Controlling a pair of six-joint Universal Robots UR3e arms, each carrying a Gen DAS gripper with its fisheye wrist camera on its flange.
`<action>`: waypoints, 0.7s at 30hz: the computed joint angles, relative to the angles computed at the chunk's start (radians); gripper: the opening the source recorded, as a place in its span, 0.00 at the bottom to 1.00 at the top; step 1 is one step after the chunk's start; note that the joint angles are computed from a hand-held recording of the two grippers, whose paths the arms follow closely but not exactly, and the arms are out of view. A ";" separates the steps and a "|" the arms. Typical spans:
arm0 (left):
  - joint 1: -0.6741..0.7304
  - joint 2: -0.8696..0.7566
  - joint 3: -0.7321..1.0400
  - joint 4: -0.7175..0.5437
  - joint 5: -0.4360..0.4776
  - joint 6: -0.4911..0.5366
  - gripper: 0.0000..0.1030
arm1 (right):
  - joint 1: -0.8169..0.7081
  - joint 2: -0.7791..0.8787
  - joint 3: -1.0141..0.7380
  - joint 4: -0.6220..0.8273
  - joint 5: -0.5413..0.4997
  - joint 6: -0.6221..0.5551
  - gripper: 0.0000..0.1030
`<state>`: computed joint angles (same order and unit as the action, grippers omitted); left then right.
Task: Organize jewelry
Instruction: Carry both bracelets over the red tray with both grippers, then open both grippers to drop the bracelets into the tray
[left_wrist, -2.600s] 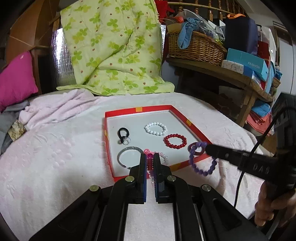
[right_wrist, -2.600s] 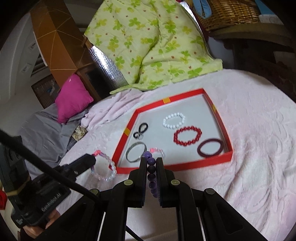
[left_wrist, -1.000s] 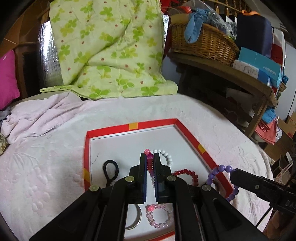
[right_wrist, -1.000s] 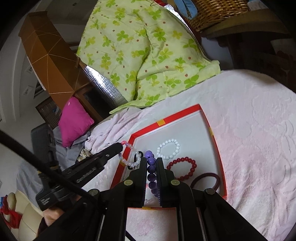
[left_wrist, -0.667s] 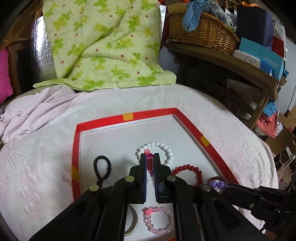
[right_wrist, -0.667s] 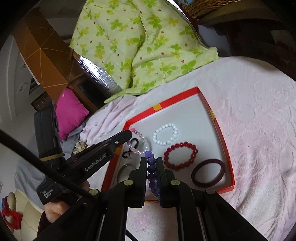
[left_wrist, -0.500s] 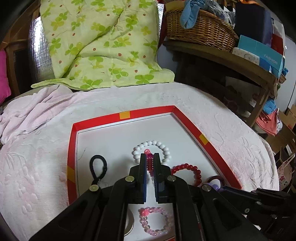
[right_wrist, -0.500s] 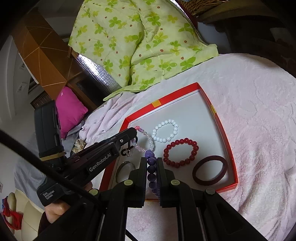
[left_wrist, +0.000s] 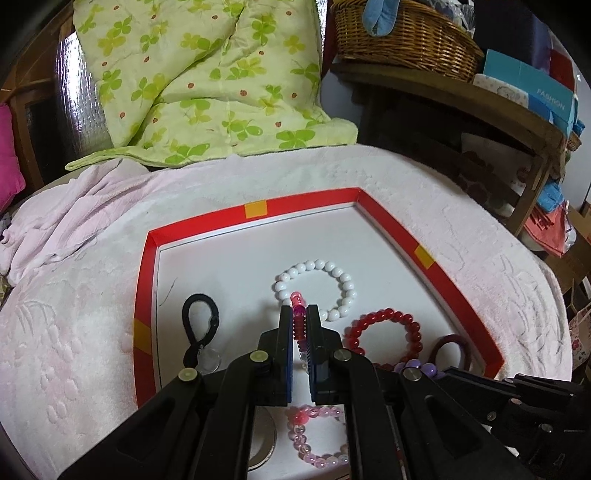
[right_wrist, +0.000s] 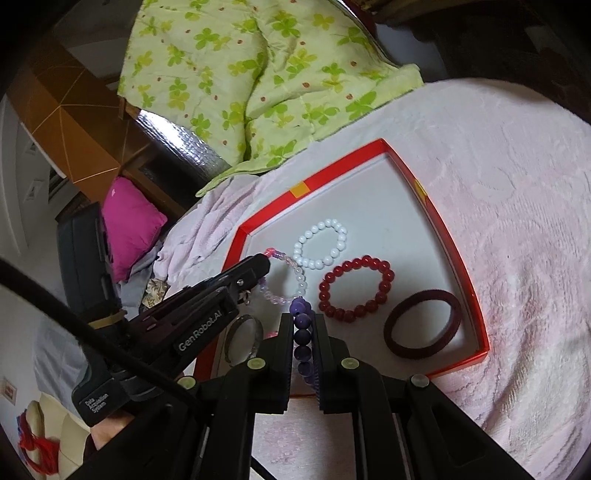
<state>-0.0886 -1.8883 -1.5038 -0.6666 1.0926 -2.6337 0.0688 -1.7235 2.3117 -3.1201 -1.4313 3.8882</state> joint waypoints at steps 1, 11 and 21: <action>-0.003 -0.003 0.002 -0.001 0.008 -0.001 0.07 | -0.001 0.000 -0.001 0.010 -0.002 0.001 0.10; -0.031 -0.035 0.033 -0.009 0.121 -0.028 0.10 | 0.001 -0.003 -0.013 0.060 -0.014 0.006 0.13; -0.052 0.008 -0.017 0.052 0.217 -0.049 0.66 | 0.022 -0.016 -0.050 0.122 -0.070 0.013 0.14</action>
